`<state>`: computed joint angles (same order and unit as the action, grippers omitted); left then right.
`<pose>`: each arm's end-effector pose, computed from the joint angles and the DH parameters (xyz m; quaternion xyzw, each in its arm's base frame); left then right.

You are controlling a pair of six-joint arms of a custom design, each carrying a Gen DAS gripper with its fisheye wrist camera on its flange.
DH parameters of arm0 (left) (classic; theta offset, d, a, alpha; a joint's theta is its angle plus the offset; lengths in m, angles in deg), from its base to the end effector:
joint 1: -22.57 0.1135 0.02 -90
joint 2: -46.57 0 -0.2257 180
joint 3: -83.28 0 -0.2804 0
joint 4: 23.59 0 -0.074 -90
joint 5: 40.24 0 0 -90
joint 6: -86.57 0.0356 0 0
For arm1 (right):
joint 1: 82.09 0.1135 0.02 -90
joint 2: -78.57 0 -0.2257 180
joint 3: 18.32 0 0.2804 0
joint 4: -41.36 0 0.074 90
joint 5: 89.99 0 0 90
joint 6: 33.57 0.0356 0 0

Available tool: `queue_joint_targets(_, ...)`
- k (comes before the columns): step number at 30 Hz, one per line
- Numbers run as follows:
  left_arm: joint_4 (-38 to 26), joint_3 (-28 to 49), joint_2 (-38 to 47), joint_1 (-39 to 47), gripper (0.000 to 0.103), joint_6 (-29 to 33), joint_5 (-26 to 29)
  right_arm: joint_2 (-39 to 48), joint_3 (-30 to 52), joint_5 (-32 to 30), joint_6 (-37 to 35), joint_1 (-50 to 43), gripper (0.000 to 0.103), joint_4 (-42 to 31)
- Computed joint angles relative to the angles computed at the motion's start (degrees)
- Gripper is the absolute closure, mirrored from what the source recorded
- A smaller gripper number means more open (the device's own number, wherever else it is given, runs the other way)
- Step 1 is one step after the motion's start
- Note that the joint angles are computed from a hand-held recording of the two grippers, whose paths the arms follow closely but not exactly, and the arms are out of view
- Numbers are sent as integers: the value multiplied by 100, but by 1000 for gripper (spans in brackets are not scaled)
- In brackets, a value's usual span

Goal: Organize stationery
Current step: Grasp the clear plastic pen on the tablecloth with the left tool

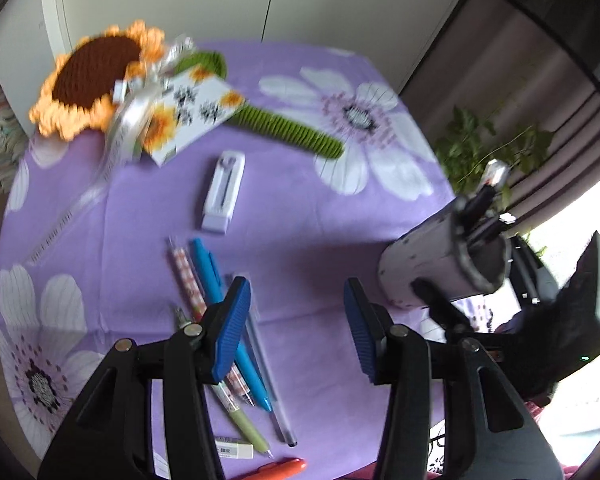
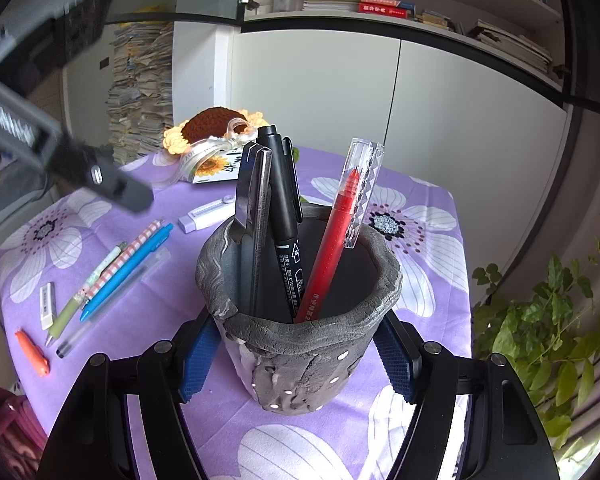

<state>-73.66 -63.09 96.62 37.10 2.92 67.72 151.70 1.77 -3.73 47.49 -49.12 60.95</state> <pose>0.1838 0.0363 0.1083 -0.0373 0.9668 -0.1138 0.2256 0.1787 0.1187 0.0451 -0.3292 0.8165 0.1267 0.4571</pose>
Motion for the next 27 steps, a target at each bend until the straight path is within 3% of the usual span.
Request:
queue_joint_targets(3,324,153,812,19,70,19,31,-4,-1,6,13,14,30,-3)
queue_joint_targets(7,638,261,1404,-9,71,-66,-116,-2,-1,-1,13,11,30,-2)
queue_joint_targets(15,947,314,1690,-109,71,-240,-644,-32,-14,-22,12,-8,30,-22)
queue_joint_targets(18,1072,477,2172,-92,71,-249,-621,-33,-14,-15,12,-3,30,-21)
queue_joint_targets(22,1124,471,2147,-94,73,-329,-719,-41,-24,37,9,14,30,-12)
queue_joint_targets(23,1145,447,2125,-125,77,-333,-792,-25,-17,48,13,22,30,-4)
queue_joint_targets(24,1174,419,2103,-146,91,-319,-851,-32,-23,39,13,18,30,-7)
queue_joint_targets(27,1121,347,1993,-36,92,-234,-658,-34,-18,24,20,4,30,-21)
